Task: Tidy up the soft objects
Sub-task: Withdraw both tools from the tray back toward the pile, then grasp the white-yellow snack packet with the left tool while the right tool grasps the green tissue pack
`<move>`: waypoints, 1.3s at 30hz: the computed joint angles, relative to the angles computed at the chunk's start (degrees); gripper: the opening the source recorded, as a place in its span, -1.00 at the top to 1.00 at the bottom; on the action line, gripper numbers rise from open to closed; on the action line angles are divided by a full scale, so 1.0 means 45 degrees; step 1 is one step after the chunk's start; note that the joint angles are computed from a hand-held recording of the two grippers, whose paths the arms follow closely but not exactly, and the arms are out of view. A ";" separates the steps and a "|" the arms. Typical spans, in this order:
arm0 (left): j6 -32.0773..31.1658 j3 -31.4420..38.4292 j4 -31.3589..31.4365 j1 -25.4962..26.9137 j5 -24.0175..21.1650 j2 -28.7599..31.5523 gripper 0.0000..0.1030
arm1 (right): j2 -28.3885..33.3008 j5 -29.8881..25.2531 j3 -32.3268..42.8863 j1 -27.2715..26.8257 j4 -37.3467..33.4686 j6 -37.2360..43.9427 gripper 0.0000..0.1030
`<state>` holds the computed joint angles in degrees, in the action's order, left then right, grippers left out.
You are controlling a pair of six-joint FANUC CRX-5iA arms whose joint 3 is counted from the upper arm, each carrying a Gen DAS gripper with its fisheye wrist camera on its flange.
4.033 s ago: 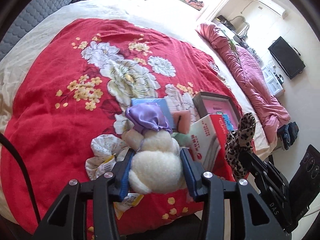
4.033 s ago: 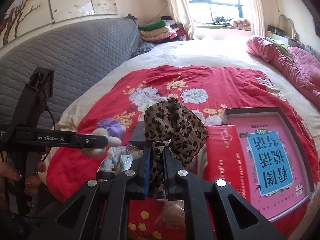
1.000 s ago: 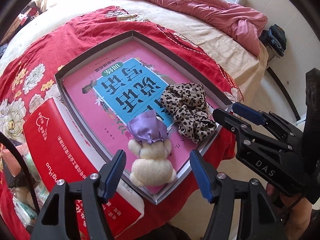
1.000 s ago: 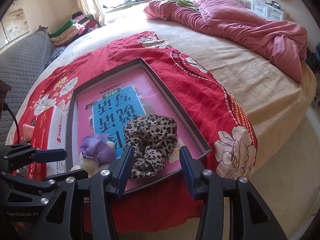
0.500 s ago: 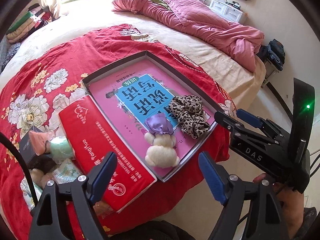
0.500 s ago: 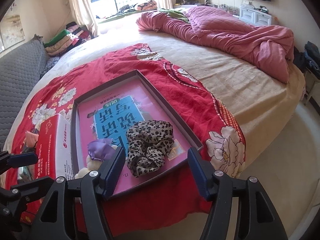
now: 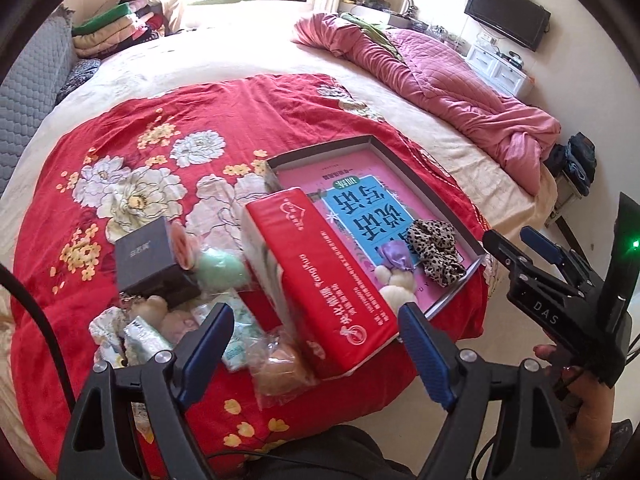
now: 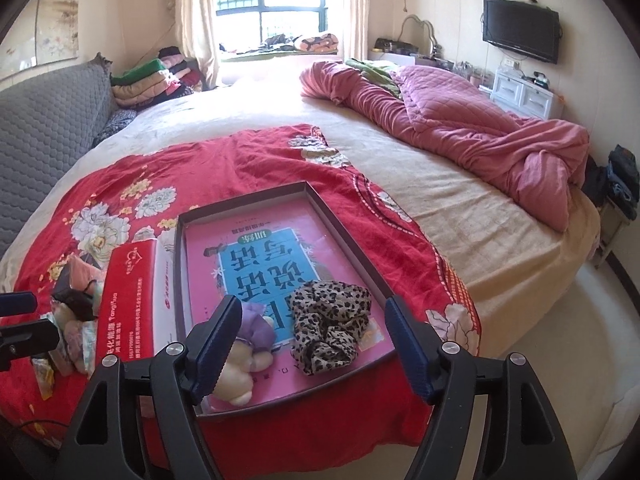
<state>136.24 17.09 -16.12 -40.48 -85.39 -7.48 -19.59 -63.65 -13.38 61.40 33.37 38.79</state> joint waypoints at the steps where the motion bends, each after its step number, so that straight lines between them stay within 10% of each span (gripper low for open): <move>1: 0.0101 -0.0123 -0.0088 0.0010 -0.0034 -0.0204 -0.63 | 0.0003 0.0038 0.0050 0.0136 0.0068 0.0001 -0.46; 24: 0.1385 -0.2698 -0.1134 0.1811 -0.1916 -0.4706 -0.63 | 0.1301 0.0344 0.1585 0.3688 0.0168 0.1346 -0.47; 39: 0.0502 -0.5431 0.1003 0.4779 -0.1583 -0.6899 -0.63 | 0.2174 0.0246 0.2133 0.4744 -0.1187 0.2988 -0.48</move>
